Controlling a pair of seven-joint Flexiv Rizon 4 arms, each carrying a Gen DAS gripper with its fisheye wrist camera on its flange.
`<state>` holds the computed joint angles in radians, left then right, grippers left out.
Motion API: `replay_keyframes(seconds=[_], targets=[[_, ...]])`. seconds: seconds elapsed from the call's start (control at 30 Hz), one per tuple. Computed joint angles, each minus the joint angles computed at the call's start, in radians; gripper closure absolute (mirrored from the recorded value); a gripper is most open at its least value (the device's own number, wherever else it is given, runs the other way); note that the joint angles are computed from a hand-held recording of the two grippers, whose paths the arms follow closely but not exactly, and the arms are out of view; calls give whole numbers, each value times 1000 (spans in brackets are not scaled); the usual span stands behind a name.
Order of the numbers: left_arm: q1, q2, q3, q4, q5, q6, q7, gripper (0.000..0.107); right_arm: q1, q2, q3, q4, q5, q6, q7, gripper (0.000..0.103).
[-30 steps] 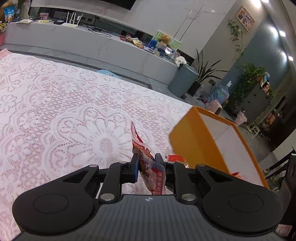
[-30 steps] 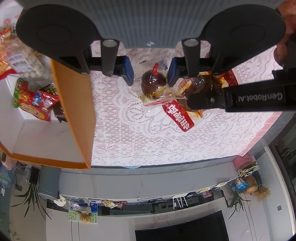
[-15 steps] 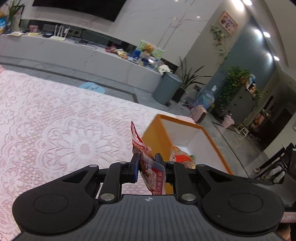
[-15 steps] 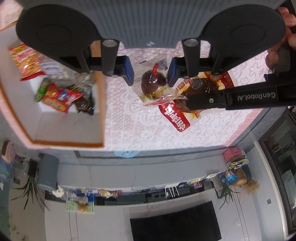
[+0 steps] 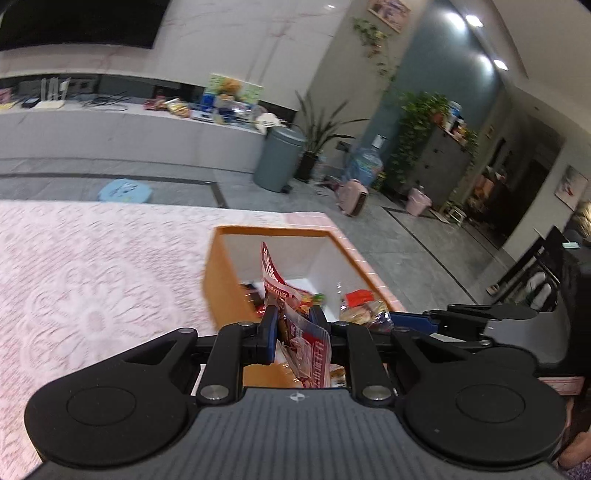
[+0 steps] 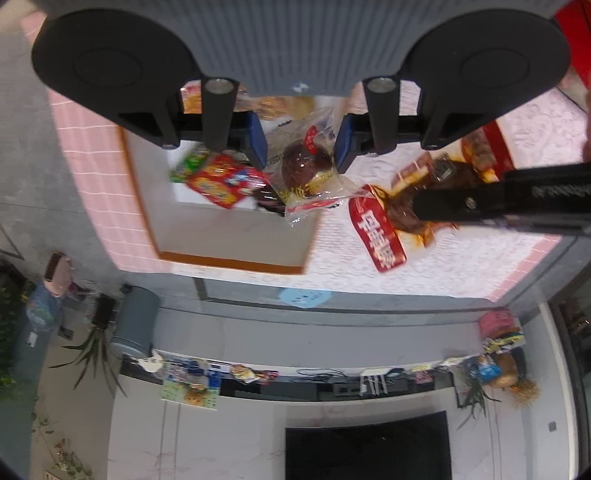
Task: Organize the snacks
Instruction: 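Carry the held egg pack and meat pack over the orange box, then lower both packs into the orange box and open both grippers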
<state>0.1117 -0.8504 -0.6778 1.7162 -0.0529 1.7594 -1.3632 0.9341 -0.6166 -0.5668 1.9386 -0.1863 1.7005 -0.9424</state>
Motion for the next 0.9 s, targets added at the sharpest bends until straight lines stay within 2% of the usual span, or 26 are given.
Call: replay_keyframes(seconds=[0.17,0.47,0.77,0.9], targets=[[-87,-45,32,-122,-24,-88,77,88,-24,5,-19,19,-30,-22,-31,65],[-282,-111,204,-320,-139,-236,190,88,-146,-18,47,-16,-110,-78,-68,65],[-408,-168,364,-436,-216,-334,223,88,-212,-90,60,-77,-184,-100,-73,65],[-438,-196,411,-490,-235,-390,206,88,-286,-116,136,-131,-208,-142,-82,65]])
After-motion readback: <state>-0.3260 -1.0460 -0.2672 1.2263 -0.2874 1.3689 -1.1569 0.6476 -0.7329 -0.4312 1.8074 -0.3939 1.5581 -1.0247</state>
